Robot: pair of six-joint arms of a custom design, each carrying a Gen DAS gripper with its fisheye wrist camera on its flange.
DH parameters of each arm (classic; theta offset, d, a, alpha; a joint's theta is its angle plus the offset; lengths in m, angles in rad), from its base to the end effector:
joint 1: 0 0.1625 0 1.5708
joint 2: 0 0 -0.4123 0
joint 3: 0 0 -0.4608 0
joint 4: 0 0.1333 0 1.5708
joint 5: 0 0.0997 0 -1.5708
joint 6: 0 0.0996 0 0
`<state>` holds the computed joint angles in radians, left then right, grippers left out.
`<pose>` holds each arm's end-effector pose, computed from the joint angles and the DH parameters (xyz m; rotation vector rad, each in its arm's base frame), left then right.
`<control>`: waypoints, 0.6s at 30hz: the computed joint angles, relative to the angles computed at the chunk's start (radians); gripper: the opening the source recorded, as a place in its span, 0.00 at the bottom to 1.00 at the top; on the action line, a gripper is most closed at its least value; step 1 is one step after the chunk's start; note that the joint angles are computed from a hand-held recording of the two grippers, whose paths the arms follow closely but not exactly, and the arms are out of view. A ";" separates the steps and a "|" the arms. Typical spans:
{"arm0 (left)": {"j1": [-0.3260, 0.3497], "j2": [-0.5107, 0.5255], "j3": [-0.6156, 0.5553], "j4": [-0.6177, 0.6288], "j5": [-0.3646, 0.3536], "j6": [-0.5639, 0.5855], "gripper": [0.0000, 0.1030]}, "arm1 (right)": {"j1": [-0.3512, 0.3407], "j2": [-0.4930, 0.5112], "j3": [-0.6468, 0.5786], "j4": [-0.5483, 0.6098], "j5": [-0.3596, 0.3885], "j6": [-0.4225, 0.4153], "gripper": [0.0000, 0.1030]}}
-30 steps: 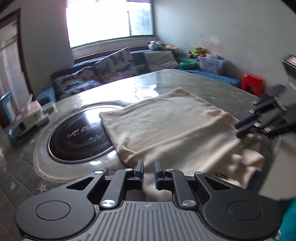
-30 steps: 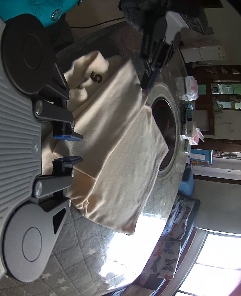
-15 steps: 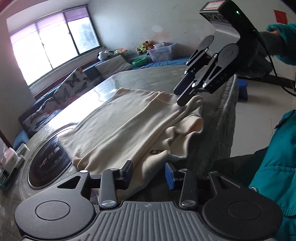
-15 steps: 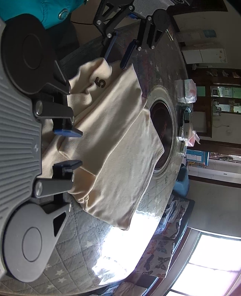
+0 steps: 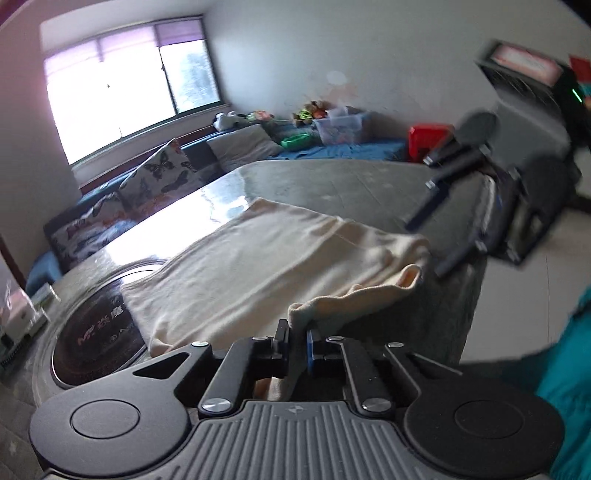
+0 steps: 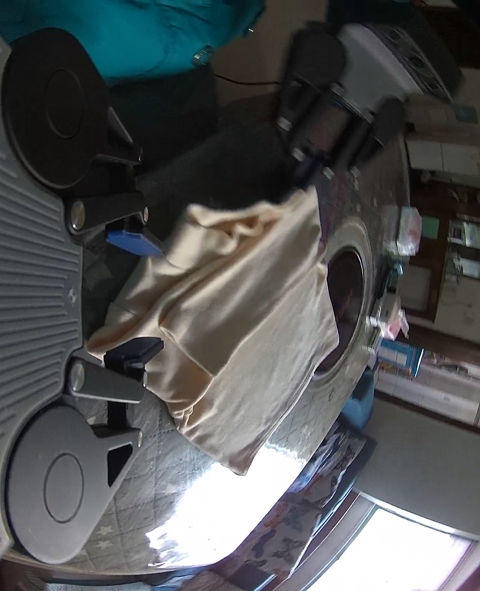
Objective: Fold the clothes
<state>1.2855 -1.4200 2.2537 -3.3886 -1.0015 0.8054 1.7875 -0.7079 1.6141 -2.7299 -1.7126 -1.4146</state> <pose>0.0396 -0.5293 0.2655 0.8404 2.0459 -0.9675 0.2709 -0.6762 -0.0026 2.0770 -1.9906 0.1869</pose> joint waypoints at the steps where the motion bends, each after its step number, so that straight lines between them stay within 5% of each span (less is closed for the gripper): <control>1: 0.008 0.001 -0.014 0.018 -0.006 -0.022 0.09 | -0.001 0.003 0.003 -0.009 0.005 -0.021 0.57; 9: 0.047 0.011 -0.082 0.099 -0.031 -0.141 0.10 | -0.004 0.083 -0.053 -0.054 0.058 -0.033 0.50; 14: 0.049 -0.008 -0.060 0.101 -0.019 -0.143 0.18 | 0.005 0.124 -0.125 0.019 0.033 0.040 0.20; 18: 0.040 -0.027 -0.017 0.066 0.015 -0.085 0.28 | 0.009 0.134 -0.171 0.085 0.043 0.124 0.12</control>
